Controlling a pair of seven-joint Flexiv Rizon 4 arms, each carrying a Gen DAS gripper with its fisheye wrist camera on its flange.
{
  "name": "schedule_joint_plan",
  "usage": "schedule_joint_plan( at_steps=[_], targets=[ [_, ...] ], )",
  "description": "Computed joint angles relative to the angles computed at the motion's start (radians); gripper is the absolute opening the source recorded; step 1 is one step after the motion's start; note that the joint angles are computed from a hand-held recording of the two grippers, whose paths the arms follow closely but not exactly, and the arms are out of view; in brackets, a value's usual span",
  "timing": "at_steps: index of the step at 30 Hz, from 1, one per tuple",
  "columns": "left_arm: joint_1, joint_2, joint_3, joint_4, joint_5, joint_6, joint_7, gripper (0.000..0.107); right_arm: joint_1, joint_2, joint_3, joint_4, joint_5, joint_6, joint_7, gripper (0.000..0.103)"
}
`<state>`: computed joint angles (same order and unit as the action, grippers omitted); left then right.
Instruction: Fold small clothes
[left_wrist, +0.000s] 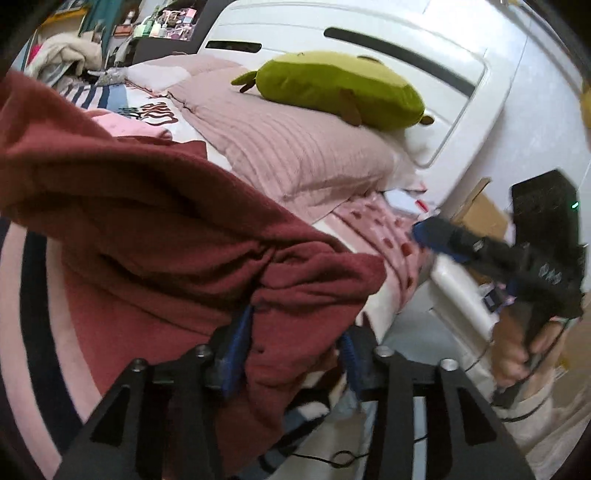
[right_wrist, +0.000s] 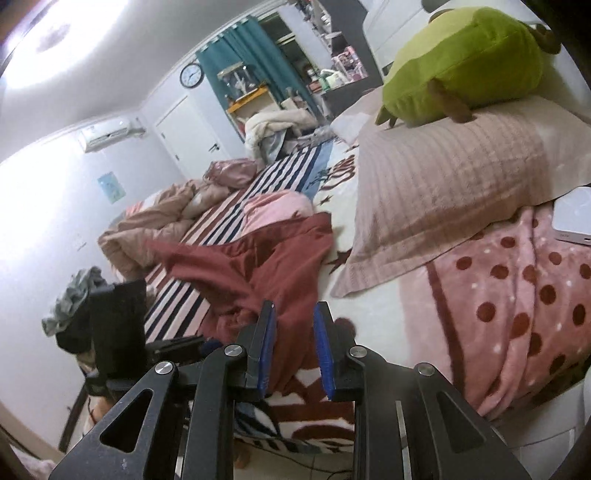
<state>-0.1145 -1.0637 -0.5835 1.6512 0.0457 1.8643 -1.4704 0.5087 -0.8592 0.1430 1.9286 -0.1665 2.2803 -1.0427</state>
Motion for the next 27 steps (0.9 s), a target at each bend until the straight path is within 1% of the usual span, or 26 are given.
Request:
schedule_joint_plan(
  at_steps=[1, 2, 4, 7, 10, 13, 15, 16, 18, 20, 21, 22, 23, 24, 25, 27],
  targets=[
    [0.033, -0.009, -0.039, 0.021, 0.026, 0.015, 0.004, 0.055, -0.009, -0.005, 0.008, -0.006, -0.020, -0.001, 0.002, 0.017],
    [0.050, -0.011, -0.057, 0.036, 0.041, 0.026, 0.004, 0.058, -0.011, -0.010, 0.015, -0.013, -0.037, -0.001, 0.001, 0.017],
    [0.064, -0.002, -0.069, 0.066, 0.058, 0.045, -0.006, 0.067, -0.037, -0.023, 0.043, -0.029, -0.109, -0.004, 0.011, 0.017],
    [0.077, 0.021, -0.069, 0.118, 0.070, 0.076, -0.043, 0.068, -0.059, -0.050, 0.073, -0.069, -0.202, -0.026, 0.037, 0.017],
    [0.082, 0.060, -0.038, 0.189, 0.090, 0.162, -0.104, 0.068, -0.062, -0.064, 0.089, -0.098, -0.273, -0.020, 0.045, 0.017],
    [0.080, 0.119, 0.023, 0.271, 0.091, 0.238, -0.181, 0.068, -0.048, -0.061, 0.086, -0.108, -0.330, -0.010, 0.028, 0.016],
    [0.077, 0.149, 0.064, 0.314, 0.095, 0.284, -0.223, 0.068, -0.066, -0.072, 0.108, -0.125, -0.417, -0.004, 0.033, 0.014],
    [0.069, 0.168, 0.094, 0.341, 0.085, 0.313, -0.248, 0.069, -0.072, -0.077, 0.117, -0.137, -0.463, -0.014, 0.045, 0.014],
    [0.063, 0.176, 0.129, 0.355, 0.082, 0.342, -0.288, 0.069, -0.055, -0.077, 0.111, -0.155, -0.498, -0.061, 0.057, 0.014],
    [0.074, 0.166, 0.141, 0.352, 0.093, 0.350, -0.332, 0.068, -0.047, -0.087, 0.113, -0.183, -0.531, -0.112, 0.067, 0.014],
    [0.068, 0.166, 0.157, 0.350, 0.089, 0.354, -0.349, 0.068, -0.032, -0.089, 0.102, -0.196, -0.533, -0.145, 0.073, 0.014],
    [0.057, 0.165, 0.175, 0.347, 0.084, 0.363, -0.366, 0.068, 0.010, -0.080, 0.066, -0.201, -0.487, -0.179, 0.067, 0.014],
    [0.057, 0.160, 0.184, 0.344, 0.091, 0.368, -0.381, 0.068, 0.080, -0.060, 0.011, -0.202, -0.377, -0.233, 0.023, 0.014],
    [0.065, 0.150, 0.182, 0.337, 0.101, 0.372, -0.400, 0.068, 0.148, -0.047, -0.060, -0.197, -0.299, -0.251, 0.008, 0.014],
    [0.074, 0.144, 0.180, 0.334, 0.117, 0.373, -0.415, 0.068, 0.201, -0.039, -0.115, -0.195, -0.227, -0.269, -0.007, 0.014],
    [0.086, 0.126, 0.169, 0.313, 0.147, 0.367, -0.437, 0.069, 0.240, -0.035, -0.162, -0.193, -0.128, -0.304, -0.004, 0.014]
  ],
)
